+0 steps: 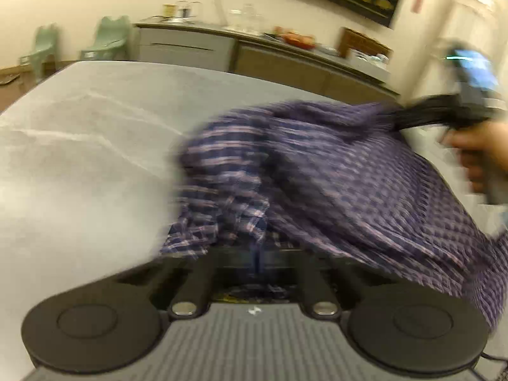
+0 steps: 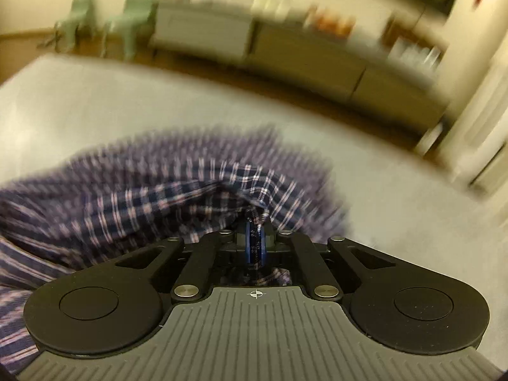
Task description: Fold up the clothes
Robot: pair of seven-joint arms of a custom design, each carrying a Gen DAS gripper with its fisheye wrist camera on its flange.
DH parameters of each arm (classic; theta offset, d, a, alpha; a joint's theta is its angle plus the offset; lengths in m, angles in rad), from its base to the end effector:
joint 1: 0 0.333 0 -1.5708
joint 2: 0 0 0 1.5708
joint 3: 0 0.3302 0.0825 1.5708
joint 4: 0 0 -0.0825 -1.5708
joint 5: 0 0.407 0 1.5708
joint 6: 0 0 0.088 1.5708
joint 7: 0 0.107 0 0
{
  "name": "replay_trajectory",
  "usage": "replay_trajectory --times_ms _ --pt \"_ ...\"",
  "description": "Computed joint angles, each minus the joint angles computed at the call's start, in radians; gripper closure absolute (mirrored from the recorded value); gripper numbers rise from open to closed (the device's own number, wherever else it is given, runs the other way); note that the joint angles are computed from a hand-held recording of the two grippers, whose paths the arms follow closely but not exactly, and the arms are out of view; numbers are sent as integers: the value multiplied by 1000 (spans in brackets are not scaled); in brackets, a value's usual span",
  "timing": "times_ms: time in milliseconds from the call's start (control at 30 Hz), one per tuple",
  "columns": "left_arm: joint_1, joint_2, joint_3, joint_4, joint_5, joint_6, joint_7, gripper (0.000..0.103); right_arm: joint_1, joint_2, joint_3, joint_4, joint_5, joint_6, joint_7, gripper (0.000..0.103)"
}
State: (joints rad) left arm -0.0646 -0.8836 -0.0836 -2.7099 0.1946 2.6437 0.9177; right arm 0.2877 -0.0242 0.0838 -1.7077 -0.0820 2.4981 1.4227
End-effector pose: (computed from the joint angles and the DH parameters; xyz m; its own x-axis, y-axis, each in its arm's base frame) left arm 0.3454 -0.0615 0.5723 0.2667 -0.9368 0.2267 -0.6158 -0.3465 -0.7076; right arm 0.5833 0.2285 0.6918 0.4570 -0.8691 0.1894 -0.5534 -0.4445 -0.7044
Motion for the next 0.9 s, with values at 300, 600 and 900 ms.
replay_trajectory --times_ms 300,600,900 --pt "50 18 138 149 -16 102 75 97 -200 -543 -21 -354 118 165 -100 100" --pt "24 -95 143 -31 -141 -16 137 53 -270 -757 -3 -633 10 -81 -214 53" --pt "72 53 93 29 -120 66 113 20 32 -412 -23 -379 314 79 -444 9"
